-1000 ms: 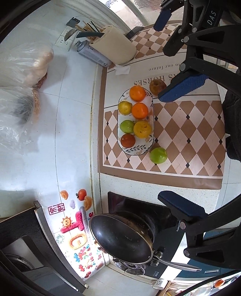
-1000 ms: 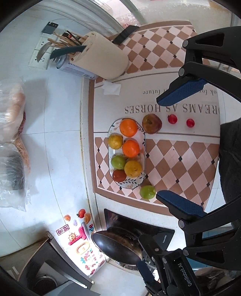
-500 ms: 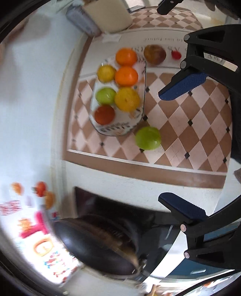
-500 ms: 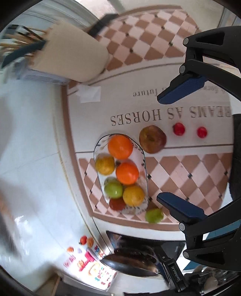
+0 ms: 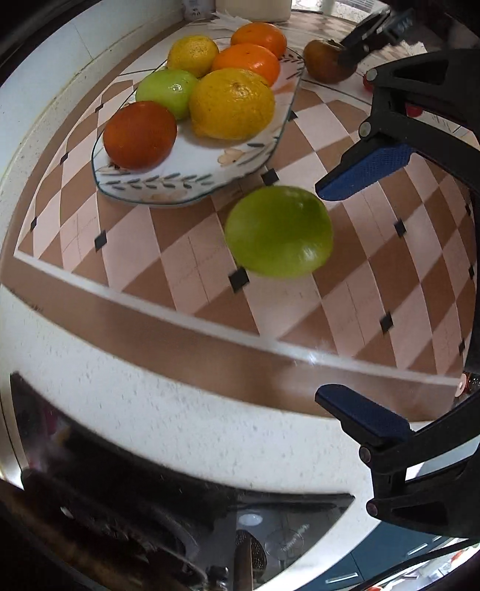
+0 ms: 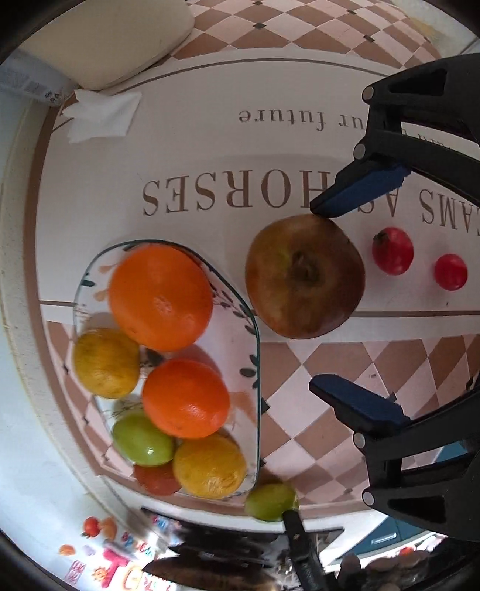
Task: Organize fruits
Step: 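Grasp the green apple with the left tool while the right tool grasps the brown-red apple, then lower both apples onto the plate and open both tools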
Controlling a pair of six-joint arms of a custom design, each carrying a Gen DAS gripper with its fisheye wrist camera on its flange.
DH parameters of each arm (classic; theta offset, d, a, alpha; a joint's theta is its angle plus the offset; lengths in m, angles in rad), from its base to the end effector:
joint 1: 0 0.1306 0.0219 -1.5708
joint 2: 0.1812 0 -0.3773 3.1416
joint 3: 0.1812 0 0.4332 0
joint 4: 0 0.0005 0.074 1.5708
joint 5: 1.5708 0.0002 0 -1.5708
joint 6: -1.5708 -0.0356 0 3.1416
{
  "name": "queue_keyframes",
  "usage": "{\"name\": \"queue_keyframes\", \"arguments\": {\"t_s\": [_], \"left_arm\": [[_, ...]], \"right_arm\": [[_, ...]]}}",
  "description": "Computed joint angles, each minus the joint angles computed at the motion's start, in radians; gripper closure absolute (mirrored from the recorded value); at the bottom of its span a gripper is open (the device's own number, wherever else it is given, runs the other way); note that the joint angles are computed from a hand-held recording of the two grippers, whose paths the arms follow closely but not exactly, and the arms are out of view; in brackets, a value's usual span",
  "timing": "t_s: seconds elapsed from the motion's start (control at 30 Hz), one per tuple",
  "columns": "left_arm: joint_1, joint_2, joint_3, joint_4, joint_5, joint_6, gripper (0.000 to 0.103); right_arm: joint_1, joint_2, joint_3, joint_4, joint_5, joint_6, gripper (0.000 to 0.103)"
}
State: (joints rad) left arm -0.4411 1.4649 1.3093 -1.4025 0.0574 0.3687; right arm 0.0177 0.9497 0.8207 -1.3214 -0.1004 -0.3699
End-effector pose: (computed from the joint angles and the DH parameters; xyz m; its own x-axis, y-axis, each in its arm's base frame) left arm 0.4325 -0.2070 0.3302 -0.9973 0.0730 0.0088 0.0723 0.9957 -0.0581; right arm 0.3037 0.0084 0.3076 -0.9362 0.3432 -0.0760 0.3312 0.9337 0.1362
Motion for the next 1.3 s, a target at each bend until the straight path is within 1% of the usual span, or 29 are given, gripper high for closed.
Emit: {"name": "queue_keyframes", "arguments": {"t_s": [0.03, 0.13, 0.2, 0.27, 0.33, 0.37, 0.43, 0.57, 0.73, 0.83, 0.9, 0.97, 1.03, 1.17, 1.2, 1.23, 1.27, 1.3], "left_arm": [[-0.002, 0.011, 0.011, -0.012, 0.021, 0.002, 0.001], [-0.016, 0.027, 0.027, 0.004, 0.044, -0.008, 0.001], [-0.030, 0.034, 0.036, 0.019, 0.049, -0.017, 0.003], [-0.041, 0.043, 0.044, 0.024, 0.044, -0.031, 0.013], [-0.056, 0.059, 0.053, 0.013, 0.029, -0.050, 0.045], [-0.059, 0.069, 0.060, 0.005, 0.022, -0.055, 0.049], [-0.067, 0.064, 0.052, 0.015, 0.014, -0.064, 0.049], [-0.090, 0.039, 0.031, 0.011, 0.000, -0.060, 0.049], [-0.124, -0.069, -0.066, 0.009, 0.061, -0.035, 0.049], [-0.162, -0.126, -0.124, 0.003, 0.110, -0.010, 0.049], [-0.198, -0.155, -0.163, 0.006, 0.132, 0.017, 0.049], [-0.221, -0.168, -0.184, 0.016, 0.121, 0.032, 0.049], [-0.242, -0.178, -0.196, 0.028, 0.094, 0.029, 0.049], [-0.267, -0.171, -0.185, 0.035, 0.071, 0.040, 0.049], [-0.272, -0.168, -0.180, 0.032, 0.069, 0.041, 0.049], [-0.278, -0.169, -0.180, 0.031, 0.062, 0.040, 0.049], [-0.270, -0.165, -0.177, 0.030, 0.061, 0.028, 0.049], [-0.274, -0.169, -0.180, 0.028, 0.061, 0.032, 0.049]], "right_arm": [[0.008, 0.005, 0.001, -0.001, 0.009, -0.002, 0.016], [0.006, 0.022, -0.001, 0.004, 0.022, 0.005, 0.022], [0.001, 0.031, -0.008, 0.007, 0.035, 0.016, 0.033], [-0.015, 0.033, -0.011, 0.015, 0.018, 0.031, 0.033], [-0.020, 0.034, -0.015, 0.019, 0.012, 0.035, 0.033], [-0.031, 0.027, -0.018, 0.017, 0.010, 0.045, 0.033], [-0.037, 0.021, -0.025, 0.019, 0.001, 0.045, 0.033], [-0.048, -0.004, -0.044, 0.000, -0.080, 0.050, 0.033], [0.030, -0.072, -0.078, -0.042, -0.153, 0.047, 0.033], [0.087, -0.102, -0.095, -0.062, -0.161, 0.022, 0.033], [0.107, -0.111, -0.108, -0.063, -0.160, 0.003, 0.033], [0.112, -0.120, -0.117, -0.061, -0.161, -0.008, 0.033], [0.112, -0.120, -0.117, -0.060, -0.161, -0.008, 0.033], [0.107, -0.108, -0.105, -0.067, -0.156, 0.006, 0.033], [0.132, -0.091, -0.101, -0.047, -0.152, -0.016, 0.033], [0.138, -0.089, -0.100, -0.042, -0.150, -0.023, 0.033], [0.156, -0.075, -0.094, -0.026, -0.147, -0.044, 0.033], [0.162, -0.087, -0.098, -0.032, -0.140, -0.043, 0.033]]}}
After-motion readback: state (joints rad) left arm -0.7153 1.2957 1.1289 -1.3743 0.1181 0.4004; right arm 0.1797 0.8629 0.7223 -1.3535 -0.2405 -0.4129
